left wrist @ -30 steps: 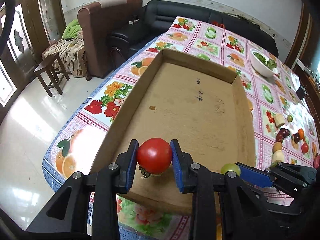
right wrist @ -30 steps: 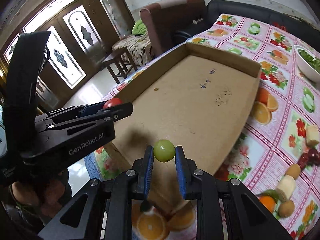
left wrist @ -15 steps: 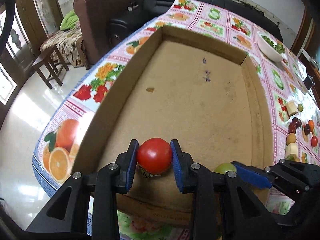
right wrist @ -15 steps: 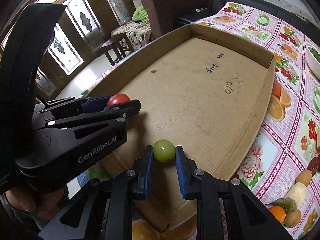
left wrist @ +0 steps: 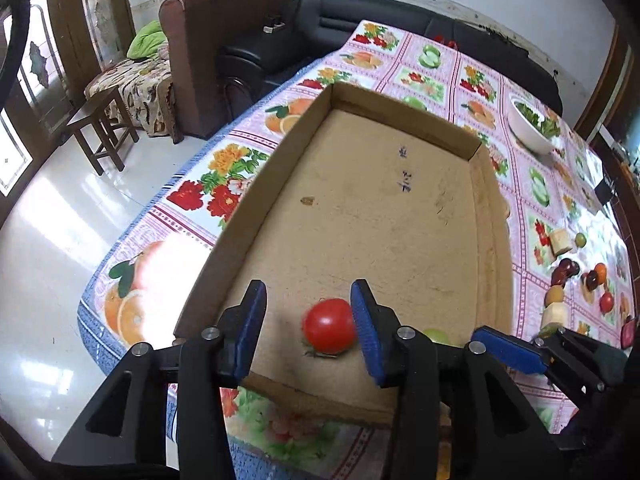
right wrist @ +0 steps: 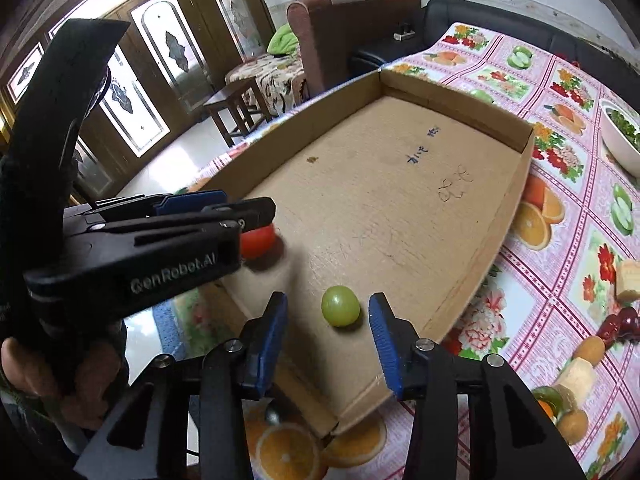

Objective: Organize fruits
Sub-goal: 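Lower the tomatoes into the box and open both grippers, then withdraw both grippers from the box back toward the fruit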

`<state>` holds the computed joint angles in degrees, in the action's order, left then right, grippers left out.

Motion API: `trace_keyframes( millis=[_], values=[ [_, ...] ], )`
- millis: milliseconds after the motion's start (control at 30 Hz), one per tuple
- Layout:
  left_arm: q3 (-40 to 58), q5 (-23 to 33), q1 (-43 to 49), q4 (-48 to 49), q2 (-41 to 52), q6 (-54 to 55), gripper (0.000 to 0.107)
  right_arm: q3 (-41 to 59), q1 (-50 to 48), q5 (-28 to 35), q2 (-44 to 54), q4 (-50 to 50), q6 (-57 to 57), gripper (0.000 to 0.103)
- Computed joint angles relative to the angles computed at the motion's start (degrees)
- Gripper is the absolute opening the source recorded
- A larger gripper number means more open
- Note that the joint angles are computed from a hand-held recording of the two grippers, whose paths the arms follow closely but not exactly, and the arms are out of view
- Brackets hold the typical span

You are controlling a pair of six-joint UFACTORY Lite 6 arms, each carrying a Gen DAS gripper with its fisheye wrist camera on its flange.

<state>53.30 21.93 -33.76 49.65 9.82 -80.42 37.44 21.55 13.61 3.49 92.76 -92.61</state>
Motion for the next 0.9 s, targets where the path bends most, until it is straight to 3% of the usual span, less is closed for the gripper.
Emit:
trace_keyframes(
  millis=[267,500,667,900],
  values=[
    [0.0,1.6,-4.0,-2.7,-2.6,0.6,0.042,-10.3,-8.7,5.3,-14.7,-7.7,4.8,0.043],
    [3.5,2.5,-10.8,-5.2,-1.2,1.6,0.042,-20.1,-31.8,17.5,-27.8,-19.7,7.5,0.044],
    [7.9,3.2,-16.0,-8.4,2.3,4.3,0.042,-22.6,-52.2,27.0,-30.6,-24.8,2.1,0.046],
    [13.5,2.5,-22.3,-11.6,7.8,6.0,0.048,-20.0,-72.9,34.4,-24.4,-28.3,-7.0,0.046]
  ],
)
